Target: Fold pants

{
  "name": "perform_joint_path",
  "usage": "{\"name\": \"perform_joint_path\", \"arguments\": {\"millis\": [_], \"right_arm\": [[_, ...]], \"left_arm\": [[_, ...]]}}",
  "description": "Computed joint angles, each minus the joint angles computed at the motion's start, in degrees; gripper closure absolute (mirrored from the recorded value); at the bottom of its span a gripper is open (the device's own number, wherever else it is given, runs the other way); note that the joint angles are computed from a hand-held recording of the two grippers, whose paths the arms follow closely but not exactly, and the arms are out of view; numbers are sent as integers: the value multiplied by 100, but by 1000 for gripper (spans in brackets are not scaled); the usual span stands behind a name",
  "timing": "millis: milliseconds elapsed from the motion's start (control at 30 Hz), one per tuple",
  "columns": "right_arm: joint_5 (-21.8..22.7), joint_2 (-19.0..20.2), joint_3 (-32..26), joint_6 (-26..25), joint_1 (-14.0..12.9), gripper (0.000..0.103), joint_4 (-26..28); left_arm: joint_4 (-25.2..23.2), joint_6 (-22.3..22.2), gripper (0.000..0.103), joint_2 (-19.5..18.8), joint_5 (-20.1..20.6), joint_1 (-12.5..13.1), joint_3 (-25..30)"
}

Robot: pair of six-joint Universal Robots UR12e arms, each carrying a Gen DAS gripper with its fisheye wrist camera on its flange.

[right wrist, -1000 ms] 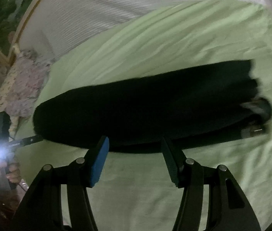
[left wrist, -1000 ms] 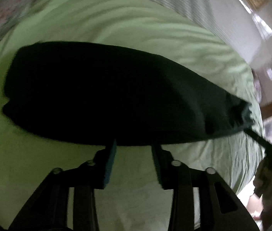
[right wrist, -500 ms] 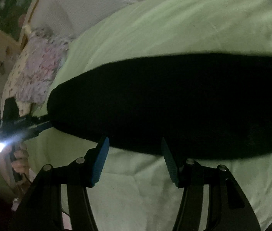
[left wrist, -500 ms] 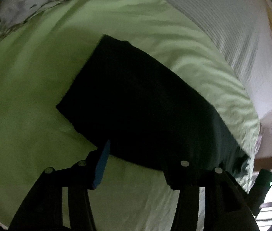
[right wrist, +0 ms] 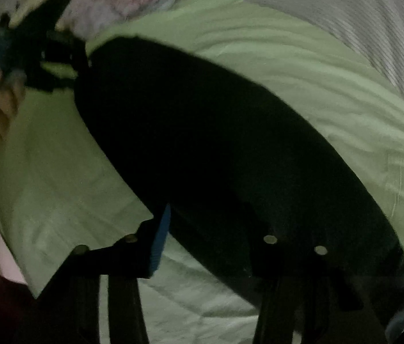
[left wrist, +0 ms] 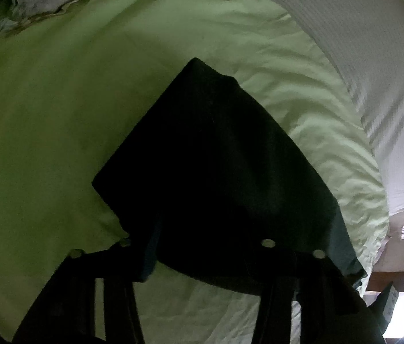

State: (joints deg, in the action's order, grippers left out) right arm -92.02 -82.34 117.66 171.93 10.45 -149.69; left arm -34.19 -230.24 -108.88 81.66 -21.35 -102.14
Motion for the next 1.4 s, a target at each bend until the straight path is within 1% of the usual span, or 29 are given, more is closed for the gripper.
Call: {"name": "perform_joint_path", "arguments": {"millis": [33, 67, 100, 133, 167, 200, 300, 400, 500, 600, 667, 767, 867, 933, 967, 1000, 1067, 1100, 1167, 1233, 1267, 1300, 1367, 1400], "right_arm": [[-11, 15, 5, -34, -14, 67, -4], [39, 22, 9, -31, -42, 69, -6], [99, 23, 13, -41, -75, 74, -13], [123, 4, 40, -64, -91, 79, -56], [213, -11, 51, -61, -121, 91, -76], [350, -31, 57, -19, -164, 96, -72], [554, -91, 71, 65, -224, 97, -156], [797, -236, 152, 219, -311, 98, -274], [1078, -404, 223, 352, -410, 98, -292], [1266, -524, 261, 426, -429, 98, -235], [1290, -546, 248, 351, -424, 98, -135], [1283, -477, 193, 208, -392, 98, 60], [1227, -405, 166, 212, -356, 98, 206], [1230, -328, 136, 324, -355, 98, 311], [1244, -293, 111, 369, -356, 95, 357], [1237, -268, 97, 420, -356, 94, 385], [1256, -265, 86, 530, -362, 92, 438], [1242, -268, 66, 583, -350, 89, 460], [1362, -317, 73, 710, -380, 85, 405], [1478, -355, 93, 906, -435, 75, 258], [1528, -369, 98, 1019, -469, 67, 141], [1574, -362, 83, 1120, -502, 63, 6], [1572, -283, -21, 1355, -552, 63, -187], [1553, -202, -126, 1499, -590, 63, -199]], "left_arm": [[-10, 15, 73, -11, 7, -1, 11], [-11, 29, 76, -11, 18, -1, 4], [1, 38, 84, 3, 33, 2, -16], [46, 52, 89, 19, 46, 9, -49], [128, 61, 91, 34, 61, 5, -82], [184, 77, 93, 42, 94, -6, -93], [313, 252, 95, 102, 224, -42, -125], [434, 499, 96, 191, 306, -74, -139], [554, 640, 96, 298, 273, -84, -194], [669, 708, 96, 409, 171, -64, -310], [661, 748, 96, 457, 157, -60, -372], [554, 813, 96, 476, 193, -74, -436], [480, 808, 96, 435, 240, -97, -470], [438, 868, 96, 386, 274, -112, -469], [412, 911, 95, 371, 290, -117, -466], [361, 962, 94, 364, 302, -124, -454], [291, 987, 88, 385, 348, -136, -442], [221, 998, 84, 412, 430, -150, -433], [65, 1007, 76, 479, 620, -177, -424], [66, 902, 55, 564, 664, -159, -481], [65, 862, 52, 597, 672, -145, -501], [26, 818, 48, 620, 684, -131, -506], [-60, 741, 45, 628, 689, -95, -492], [-81, 716, 44, 626, 671, -74, -486]]}}
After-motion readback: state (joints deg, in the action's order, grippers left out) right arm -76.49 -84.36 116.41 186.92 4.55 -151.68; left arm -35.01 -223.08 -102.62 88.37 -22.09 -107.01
